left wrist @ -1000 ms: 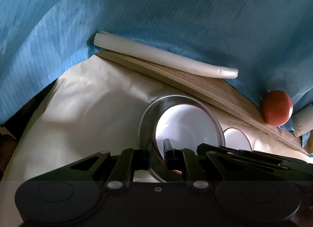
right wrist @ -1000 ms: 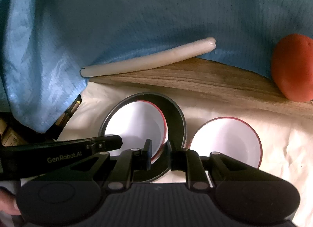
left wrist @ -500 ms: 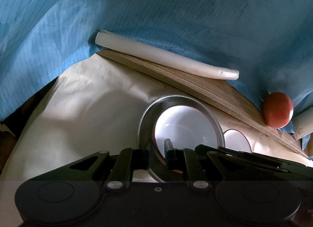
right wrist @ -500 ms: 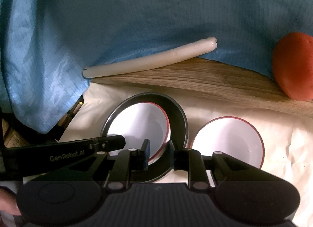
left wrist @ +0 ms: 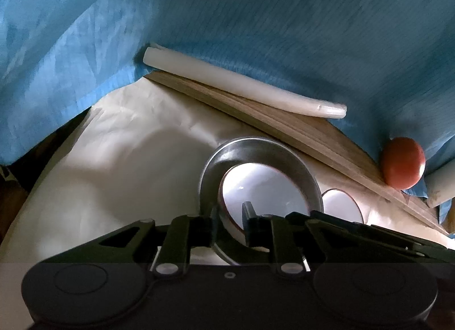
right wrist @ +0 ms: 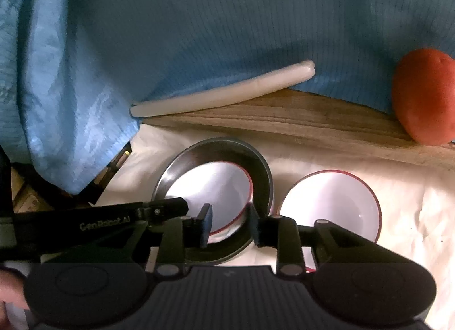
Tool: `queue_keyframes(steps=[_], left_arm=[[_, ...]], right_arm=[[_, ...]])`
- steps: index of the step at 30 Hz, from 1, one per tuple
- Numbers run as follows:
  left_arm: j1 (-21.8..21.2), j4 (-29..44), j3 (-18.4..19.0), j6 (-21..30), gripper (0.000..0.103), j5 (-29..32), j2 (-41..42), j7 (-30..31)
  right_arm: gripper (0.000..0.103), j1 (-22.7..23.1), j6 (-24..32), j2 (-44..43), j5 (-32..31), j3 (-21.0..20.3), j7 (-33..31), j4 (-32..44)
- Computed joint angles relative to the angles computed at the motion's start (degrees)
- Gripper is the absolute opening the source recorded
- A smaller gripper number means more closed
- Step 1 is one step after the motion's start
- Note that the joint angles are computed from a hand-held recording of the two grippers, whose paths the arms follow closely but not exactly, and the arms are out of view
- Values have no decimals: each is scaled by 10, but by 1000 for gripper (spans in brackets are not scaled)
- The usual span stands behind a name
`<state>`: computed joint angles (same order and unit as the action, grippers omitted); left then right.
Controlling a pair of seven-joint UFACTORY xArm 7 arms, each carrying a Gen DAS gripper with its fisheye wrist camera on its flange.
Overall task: Organize plates and bowls
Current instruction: 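Lower the white bowl into the steel bowl and open both tools, then move both tools back to the other white red-rimmed bowl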
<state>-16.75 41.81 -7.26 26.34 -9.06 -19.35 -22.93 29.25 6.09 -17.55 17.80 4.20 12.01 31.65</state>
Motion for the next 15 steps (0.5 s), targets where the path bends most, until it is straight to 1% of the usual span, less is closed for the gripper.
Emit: queue_keyframes(steps=[1,3,4,6,9,12,14,15], left_arm=[[2,-2,-3,-1,23,5,-4,-4],[6,-3,-8,-1,28,15,-11,-14],[8,-6,-11,-6,30,20,-15,-20],[13,-7,-18,-5,31,32,-20,-35],[17,-11,-25,-4,33,46,-28,-56],[29,-13,-39,-2,44,72,-37,-88],[33,-16,-45,0,53,84,-43,-111],[34,-16,-46,2,54,88,-45,-119]], right_arm=[[39,2,-6,-5,0,-1,-4,-4],[42,10,-12,-12,2,-9,-12,-10],[45,8,-15,-17,-1,-7,-11,-13],[48,-12,-14,-26,-20,9,4,-20],[49,-7,-19,-40,-21,-1,10,-32],[54,-11,-22,-60,-29,-4,19,-47],[58,-17,-24,-76,-37,-4,24,-59],[60,-23,-24,-83,-42,-2,28,-64]])
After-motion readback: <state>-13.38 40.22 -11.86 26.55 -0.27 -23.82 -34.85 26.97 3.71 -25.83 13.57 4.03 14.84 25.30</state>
